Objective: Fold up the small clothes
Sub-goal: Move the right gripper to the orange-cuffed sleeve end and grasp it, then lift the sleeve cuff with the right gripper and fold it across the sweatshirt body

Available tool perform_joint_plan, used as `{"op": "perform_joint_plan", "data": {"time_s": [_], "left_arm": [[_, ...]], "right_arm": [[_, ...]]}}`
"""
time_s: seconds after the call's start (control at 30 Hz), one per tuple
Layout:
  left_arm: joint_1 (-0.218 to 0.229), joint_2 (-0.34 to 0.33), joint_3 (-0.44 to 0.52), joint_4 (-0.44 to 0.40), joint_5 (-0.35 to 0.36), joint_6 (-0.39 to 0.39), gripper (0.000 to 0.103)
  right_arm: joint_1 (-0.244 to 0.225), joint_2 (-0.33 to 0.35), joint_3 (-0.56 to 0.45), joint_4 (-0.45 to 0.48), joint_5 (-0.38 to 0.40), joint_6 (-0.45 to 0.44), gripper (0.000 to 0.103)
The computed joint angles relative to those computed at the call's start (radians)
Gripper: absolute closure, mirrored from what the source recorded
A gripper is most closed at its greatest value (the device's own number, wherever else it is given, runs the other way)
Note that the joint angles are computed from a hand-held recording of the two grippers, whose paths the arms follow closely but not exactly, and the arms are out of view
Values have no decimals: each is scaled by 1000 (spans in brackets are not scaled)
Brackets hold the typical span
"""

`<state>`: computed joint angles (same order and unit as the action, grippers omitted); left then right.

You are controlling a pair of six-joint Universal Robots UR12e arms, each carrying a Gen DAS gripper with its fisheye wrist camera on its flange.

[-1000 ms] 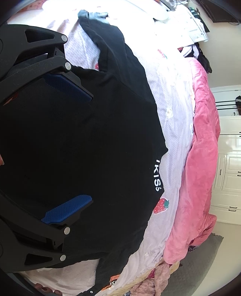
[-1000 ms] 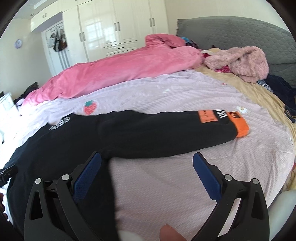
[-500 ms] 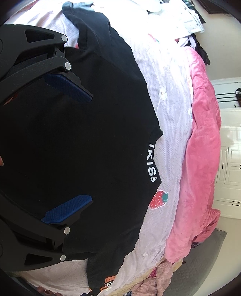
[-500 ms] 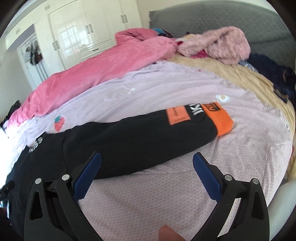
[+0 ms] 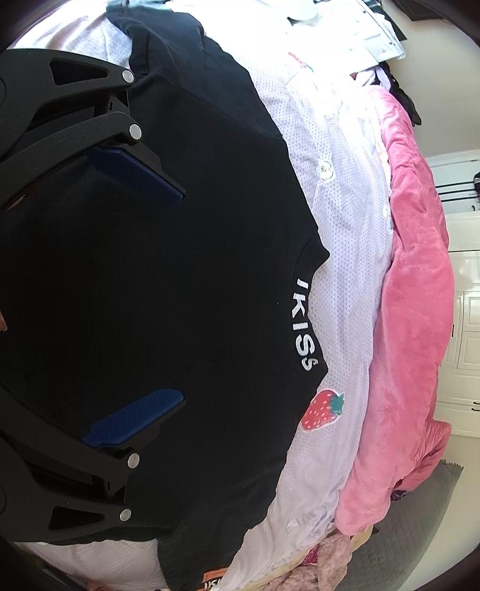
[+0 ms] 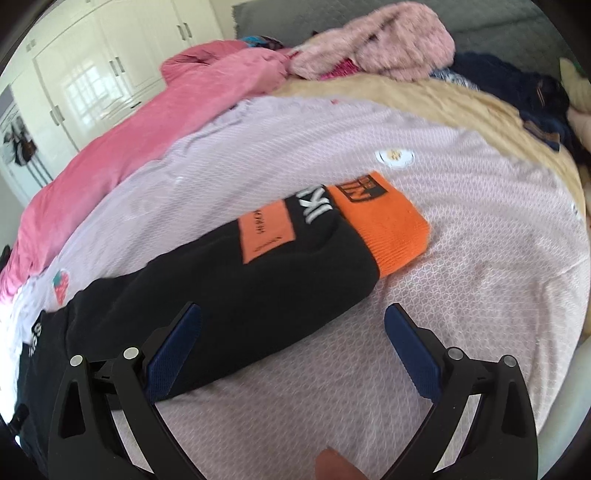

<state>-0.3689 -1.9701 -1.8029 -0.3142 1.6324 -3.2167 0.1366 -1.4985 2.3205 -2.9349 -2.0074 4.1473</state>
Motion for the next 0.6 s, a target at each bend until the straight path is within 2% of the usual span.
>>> {"op": "perform_joint_plan", "data": {"time_s": [0.2, 0.23, 0.33, 0.4, 0.47, 0.5, 0.57, 0.6], "left_arm": [[11, -18, 13, -6, -8, -14, 9], [14, -22, 15, -7, -8, -20, 9], [18, -30, 18, -8, -8, -28, 9], [20, -30, 15, -3, -9, -30, 9], [23, -28, 9, 11, -16, -29, 9], [23, -27, 7, 17, -15, -28, 9], [24, -25, 2, 28, -13, -27, 9], [25, -23, -1, 33, -13, -25, 9]], "right_arm": [[-61, 13, 22, -75, 73, 2, 7], [-69, 13, 23, -79, 73, 3, 11], [-101, 19, 39, -147, 113, -2, 16], [-119, 20, 49, -186, 129, 6, 27], [-126, 21, 65, -248, 132, 4, 47], [-128, 22, 73, -278, 136, 4, 52], [-127, 26, 84, -328, 137, 5, 69], [-126, 30, 89, -358, 140, -2, 74]]}}
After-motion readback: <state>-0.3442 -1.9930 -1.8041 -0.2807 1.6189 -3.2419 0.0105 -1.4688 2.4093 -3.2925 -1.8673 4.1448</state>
